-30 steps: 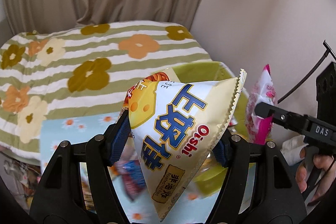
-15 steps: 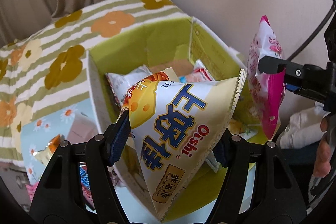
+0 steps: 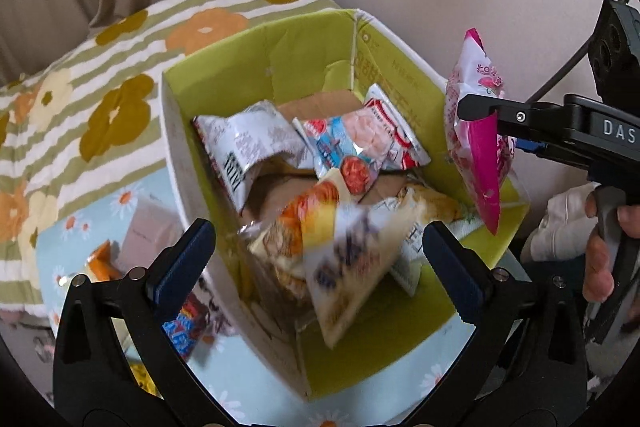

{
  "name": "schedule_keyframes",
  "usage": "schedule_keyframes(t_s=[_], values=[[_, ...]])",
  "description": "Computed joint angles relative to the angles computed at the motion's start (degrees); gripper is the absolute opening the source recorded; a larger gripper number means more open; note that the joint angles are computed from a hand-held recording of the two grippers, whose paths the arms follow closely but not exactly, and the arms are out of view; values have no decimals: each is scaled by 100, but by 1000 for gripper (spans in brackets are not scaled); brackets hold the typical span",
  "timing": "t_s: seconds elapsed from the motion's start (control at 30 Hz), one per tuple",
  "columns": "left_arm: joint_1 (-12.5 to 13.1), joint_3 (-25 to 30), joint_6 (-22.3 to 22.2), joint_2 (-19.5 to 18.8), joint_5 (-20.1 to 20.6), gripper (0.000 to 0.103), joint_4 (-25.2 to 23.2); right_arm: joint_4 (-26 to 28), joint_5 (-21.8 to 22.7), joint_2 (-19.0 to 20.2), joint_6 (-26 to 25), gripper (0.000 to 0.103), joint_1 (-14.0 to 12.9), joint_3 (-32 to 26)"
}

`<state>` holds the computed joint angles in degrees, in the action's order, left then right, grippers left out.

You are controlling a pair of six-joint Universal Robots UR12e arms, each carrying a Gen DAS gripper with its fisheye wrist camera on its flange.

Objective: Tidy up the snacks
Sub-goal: 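Carry the yellow Oishi bag and pink strawberry bag into the box and open both tools, then move both tools back over the snacks on the tablecloth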

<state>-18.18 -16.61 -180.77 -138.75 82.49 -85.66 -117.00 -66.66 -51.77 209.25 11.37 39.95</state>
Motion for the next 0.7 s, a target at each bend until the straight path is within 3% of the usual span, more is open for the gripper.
schedule_keyframes(t_s=[0.13,0.3,0.57,0.7], values=[[12,-633,-56,331,92,102,302,212,-221,29,-313,54,60,-120],[43,-943,-115,504,157,102,513,592,-604,195,-730,54,145,-508],[102,-1445,-288,795,228,102,786,1175,-751,470,-1038,57,186,-978],[139,-1605,-404,902,150,102,824,895,-940,368,-878,94,202,-752]])
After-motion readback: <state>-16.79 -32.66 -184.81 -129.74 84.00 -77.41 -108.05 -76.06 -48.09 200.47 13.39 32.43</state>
